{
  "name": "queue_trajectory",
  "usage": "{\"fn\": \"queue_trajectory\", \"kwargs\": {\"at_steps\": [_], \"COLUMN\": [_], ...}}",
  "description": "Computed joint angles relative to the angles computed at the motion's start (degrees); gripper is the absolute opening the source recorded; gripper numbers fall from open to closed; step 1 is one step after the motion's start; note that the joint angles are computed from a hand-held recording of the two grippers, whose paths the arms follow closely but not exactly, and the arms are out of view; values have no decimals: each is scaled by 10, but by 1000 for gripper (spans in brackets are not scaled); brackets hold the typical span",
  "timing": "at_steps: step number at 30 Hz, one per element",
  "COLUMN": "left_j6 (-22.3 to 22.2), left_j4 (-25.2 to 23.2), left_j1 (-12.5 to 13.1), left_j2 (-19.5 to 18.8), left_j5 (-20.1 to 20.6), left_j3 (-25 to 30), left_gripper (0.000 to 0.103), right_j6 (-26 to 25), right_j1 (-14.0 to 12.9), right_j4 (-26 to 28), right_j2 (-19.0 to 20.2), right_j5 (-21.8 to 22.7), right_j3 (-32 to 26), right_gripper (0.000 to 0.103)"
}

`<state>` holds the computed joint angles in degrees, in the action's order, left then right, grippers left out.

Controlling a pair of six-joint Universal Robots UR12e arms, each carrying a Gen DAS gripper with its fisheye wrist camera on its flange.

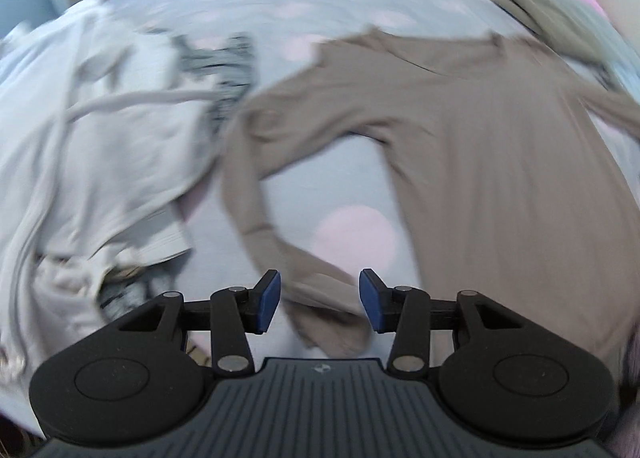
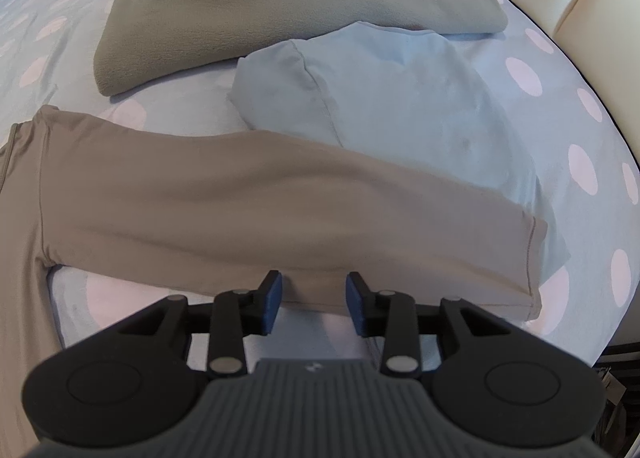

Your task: Fold clothes

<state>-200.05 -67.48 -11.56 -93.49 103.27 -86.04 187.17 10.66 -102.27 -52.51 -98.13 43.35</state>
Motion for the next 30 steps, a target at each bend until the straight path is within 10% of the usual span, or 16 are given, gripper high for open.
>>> {"fn": "queue_trajectory", "kwargs": {"at_steps": [9, 30], "left_j6": [-154, -166], "left_j4": [-82, -111], "left_j1": [23, 26], "left_j2": [-3, -2], "left_j5": [8, -1], "left_j3": [4, 4], "left_gripper": [41, 42], "right_j6": [-7, -21], "right_j1": [1, 1], "right_j4": [1, 4], "right_j2": [0, 1], "right_j5": [-1, -2], "right_j3": [1, 0], "right_gripper": [39, 40]}}
